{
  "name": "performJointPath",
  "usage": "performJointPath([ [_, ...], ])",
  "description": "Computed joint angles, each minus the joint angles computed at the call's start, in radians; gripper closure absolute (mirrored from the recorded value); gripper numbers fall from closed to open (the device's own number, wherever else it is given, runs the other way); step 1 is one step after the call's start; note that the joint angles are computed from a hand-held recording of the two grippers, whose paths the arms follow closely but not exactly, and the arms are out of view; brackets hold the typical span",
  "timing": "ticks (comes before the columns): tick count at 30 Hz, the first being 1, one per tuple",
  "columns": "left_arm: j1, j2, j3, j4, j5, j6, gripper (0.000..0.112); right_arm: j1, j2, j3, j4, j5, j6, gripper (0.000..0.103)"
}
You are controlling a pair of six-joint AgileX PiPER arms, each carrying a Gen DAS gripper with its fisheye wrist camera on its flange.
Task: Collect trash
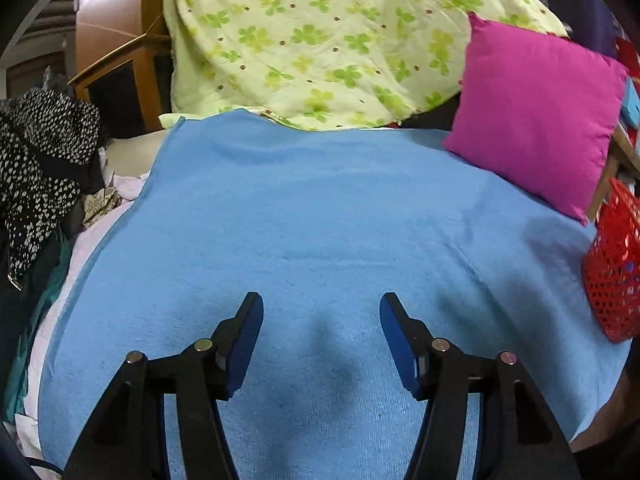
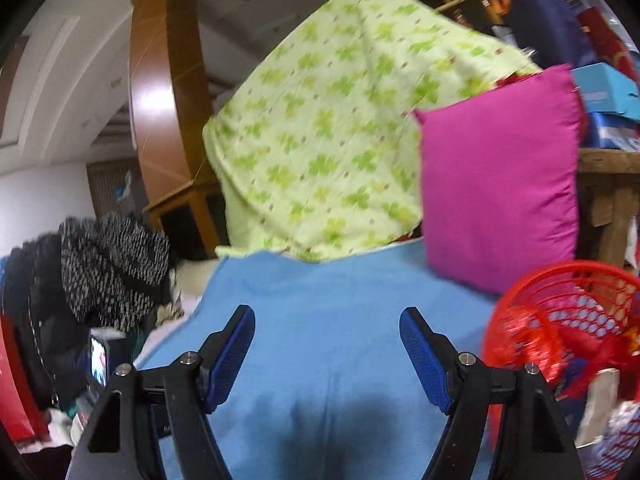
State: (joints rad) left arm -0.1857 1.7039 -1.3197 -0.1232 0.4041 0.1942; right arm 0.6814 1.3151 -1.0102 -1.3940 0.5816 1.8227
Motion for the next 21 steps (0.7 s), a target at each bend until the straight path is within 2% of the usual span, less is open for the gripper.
performJointPath([
  [2, 0.009, -0.008, 0.0, -0.019, -0.003, 0.011, 0.05, 0.011, 0.049, -0.04, 0.036, -0.002, -0.049, 0.025],
  [5, 0.019, -0.037, 0.019, -0.011, -0.037, 0.009, 0.035, 0.019, 0.101, -0.085, 0.073, -0.002, -0.089, 0.025],
  [9, 0.023, -0.08, 0.058, -0.027, -0.085, 0.04, 0.034, 0.029, 0.18, -0.173, 0.253, 0.076, -0.245, 0.025],
  [14, 0.036, -0.092, 0.055, -0.099, -0.06, 0.104, 0.03, 0.01, 0.274, -0.287, 0.475, 0.165, -0.444, 0.025],
  [18, 0.033, -0.102, 0.059, -0.104, -0.058, 0.1, 0.03, 0.025, 0.3, -0.315, 0.483, 0.226, -0.474, 0.025],
  [21, 0.023, -0.104, 0.06, -0.078, -0.056, 0.071, 0.029, 0.024, 0.307, -0.322, 0.5, 0.238, -0.488, 0.025],
])
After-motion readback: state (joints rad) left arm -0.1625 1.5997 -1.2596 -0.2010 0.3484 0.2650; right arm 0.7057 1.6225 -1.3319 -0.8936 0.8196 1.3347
